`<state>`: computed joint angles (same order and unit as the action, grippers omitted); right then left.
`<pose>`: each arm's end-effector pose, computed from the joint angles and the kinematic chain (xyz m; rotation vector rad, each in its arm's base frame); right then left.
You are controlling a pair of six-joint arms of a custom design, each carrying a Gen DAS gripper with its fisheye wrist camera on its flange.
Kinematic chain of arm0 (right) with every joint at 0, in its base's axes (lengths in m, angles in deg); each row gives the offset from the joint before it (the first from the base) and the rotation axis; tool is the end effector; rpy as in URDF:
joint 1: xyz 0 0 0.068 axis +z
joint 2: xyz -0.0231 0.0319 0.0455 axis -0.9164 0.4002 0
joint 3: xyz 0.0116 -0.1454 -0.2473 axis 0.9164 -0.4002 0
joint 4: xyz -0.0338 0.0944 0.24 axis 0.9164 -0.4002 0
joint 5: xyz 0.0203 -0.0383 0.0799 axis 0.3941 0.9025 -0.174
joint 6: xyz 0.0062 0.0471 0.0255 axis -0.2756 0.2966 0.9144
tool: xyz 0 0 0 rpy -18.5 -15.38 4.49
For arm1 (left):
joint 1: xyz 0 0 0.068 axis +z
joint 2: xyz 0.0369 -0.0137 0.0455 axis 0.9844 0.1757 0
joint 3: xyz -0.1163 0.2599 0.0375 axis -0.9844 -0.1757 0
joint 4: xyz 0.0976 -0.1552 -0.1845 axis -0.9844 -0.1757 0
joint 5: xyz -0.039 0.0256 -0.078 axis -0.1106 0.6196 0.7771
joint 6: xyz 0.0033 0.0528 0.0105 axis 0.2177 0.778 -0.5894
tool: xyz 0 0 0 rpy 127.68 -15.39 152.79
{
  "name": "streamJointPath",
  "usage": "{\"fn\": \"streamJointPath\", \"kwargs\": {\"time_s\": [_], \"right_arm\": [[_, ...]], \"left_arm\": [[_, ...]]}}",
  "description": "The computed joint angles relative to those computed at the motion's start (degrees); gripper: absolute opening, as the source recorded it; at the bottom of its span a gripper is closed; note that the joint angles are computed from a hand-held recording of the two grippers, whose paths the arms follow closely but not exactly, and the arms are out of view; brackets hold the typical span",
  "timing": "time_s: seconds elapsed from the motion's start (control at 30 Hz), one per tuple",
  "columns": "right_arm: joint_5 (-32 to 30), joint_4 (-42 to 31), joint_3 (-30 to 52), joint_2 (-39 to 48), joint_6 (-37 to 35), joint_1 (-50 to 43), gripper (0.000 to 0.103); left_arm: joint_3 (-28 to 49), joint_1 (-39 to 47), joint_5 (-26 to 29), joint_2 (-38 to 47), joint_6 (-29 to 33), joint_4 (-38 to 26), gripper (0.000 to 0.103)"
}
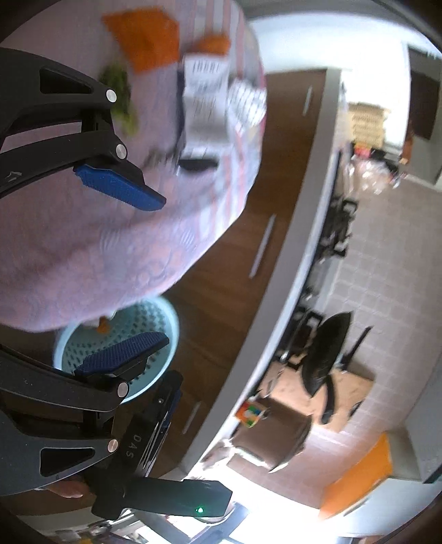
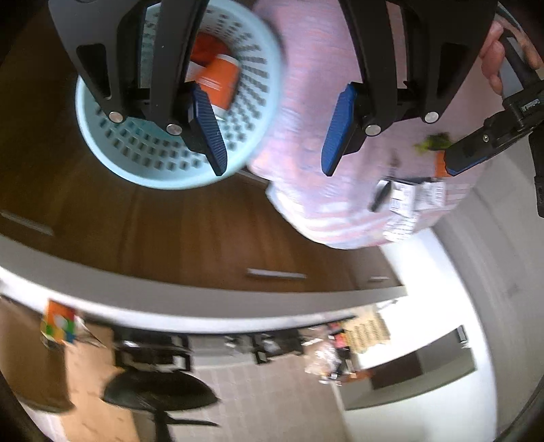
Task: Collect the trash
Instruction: 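Move both open tools back toward the table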
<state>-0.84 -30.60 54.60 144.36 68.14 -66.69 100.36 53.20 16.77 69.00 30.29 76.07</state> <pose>0.3021 0.0121 0.2482 -0.1673 2.2454 0.4622 0.2587 -0.1273 0.2552 -0.0003 2.1893 -0.4438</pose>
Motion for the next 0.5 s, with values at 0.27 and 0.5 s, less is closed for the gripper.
{"fn": "streamJointPath", "kwargs": {"time_s": [0.27, 0.5], "right_arm": [[6.1, -1.2, 4.3, -1.7, 3.9, 14.3, 0.054], [10.1, -2.2, 12.1, 4.4, 6.4, 26.6, 0.054]], "left_arm": [[-4.6, 12.7, 1.7, -17.3, 2.9, -9.0, 0.072], [-4.0, 31.5, 9.4, -27.8, 7.7, -20.1, 0.072]]}}
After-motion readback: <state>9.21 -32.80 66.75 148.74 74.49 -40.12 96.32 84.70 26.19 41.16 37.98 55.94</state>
